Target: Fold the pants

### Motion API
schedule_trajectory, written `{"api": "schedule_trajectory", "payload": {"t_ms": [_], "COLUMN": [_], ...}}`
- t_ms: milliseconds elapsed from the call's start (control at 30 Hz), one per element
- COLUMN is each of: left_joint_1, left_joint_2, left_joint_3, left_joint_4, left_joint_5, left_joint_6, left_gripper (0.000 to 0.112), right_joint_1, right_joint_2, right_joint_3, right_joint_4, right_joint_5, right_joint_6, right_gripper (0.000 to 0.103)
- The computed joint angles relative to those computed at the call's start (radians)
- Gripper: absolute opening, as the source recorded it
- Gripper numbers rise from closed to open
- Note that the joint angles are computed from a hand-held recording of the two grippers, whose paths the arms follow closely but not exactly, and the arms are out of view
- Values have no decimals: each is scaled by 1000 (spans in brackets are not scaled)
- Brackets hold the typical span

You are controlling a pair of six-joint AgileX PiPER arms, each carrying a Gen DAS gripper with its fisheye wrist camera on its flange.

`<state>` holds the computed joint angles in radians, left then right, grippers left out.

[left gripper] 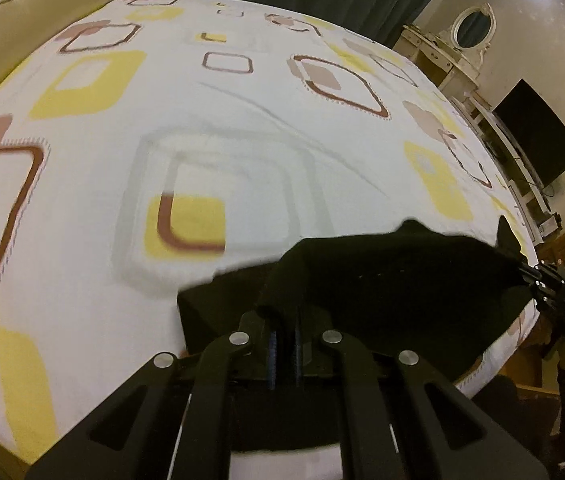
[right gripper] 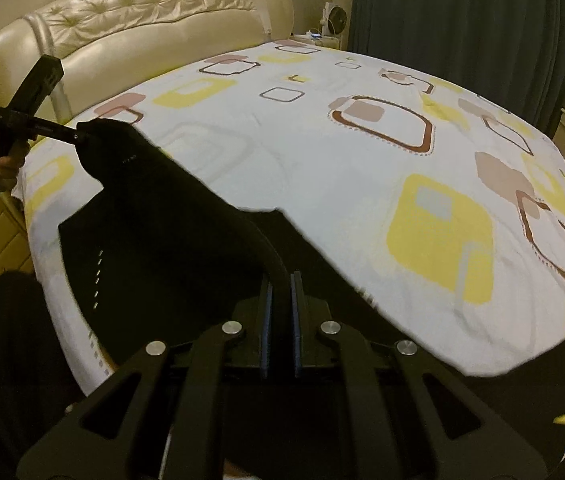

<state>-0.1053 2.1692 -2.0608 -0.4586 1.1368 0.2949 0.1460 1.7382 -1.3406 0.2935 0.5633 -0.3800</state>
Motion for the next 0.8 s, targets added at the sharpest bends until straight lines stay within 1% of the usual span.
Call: {"api": "schedule_trajectory", "payload": {"t_ms": [67,133,200,333,400,533,767,800], "left_joint_1": [6,10,15,11,11,4,17,18], "left_joint_2": [-72,-123,-166,-214,-233,-250,-244,-245], "left_joint_3": [147,248,342,476,540,620,668,675], "left_joint_4": [-15,-26,-43,-47,-55,-50,-76,-79], "left_joint_5": [-64,-107,-148,-204,-236,-294,-329,-332], "left_joint_6": [39,70,104,128,142,148,189,199], "left_gripper": [6,6,6,6,6,7,8,10], "right_joint_1": [21,38,68,98,123,149,161,158], "right_joint_2": [-43,-71,-95,-113,-109,-96,-71,-68], "right_joint_3": [78,134,194,280,307,348,399,401], "right_joint_4": [-12,-28,-78,-81,-123,-158,-155,-140], "right_joint_5": [-37,-64,-90,-119,-133,-162,-203,-208], "right_joint_6": [16,31,72,79,117,162,188,180], "right_gripper": [7,7,7,7,7,7,8,8]}}
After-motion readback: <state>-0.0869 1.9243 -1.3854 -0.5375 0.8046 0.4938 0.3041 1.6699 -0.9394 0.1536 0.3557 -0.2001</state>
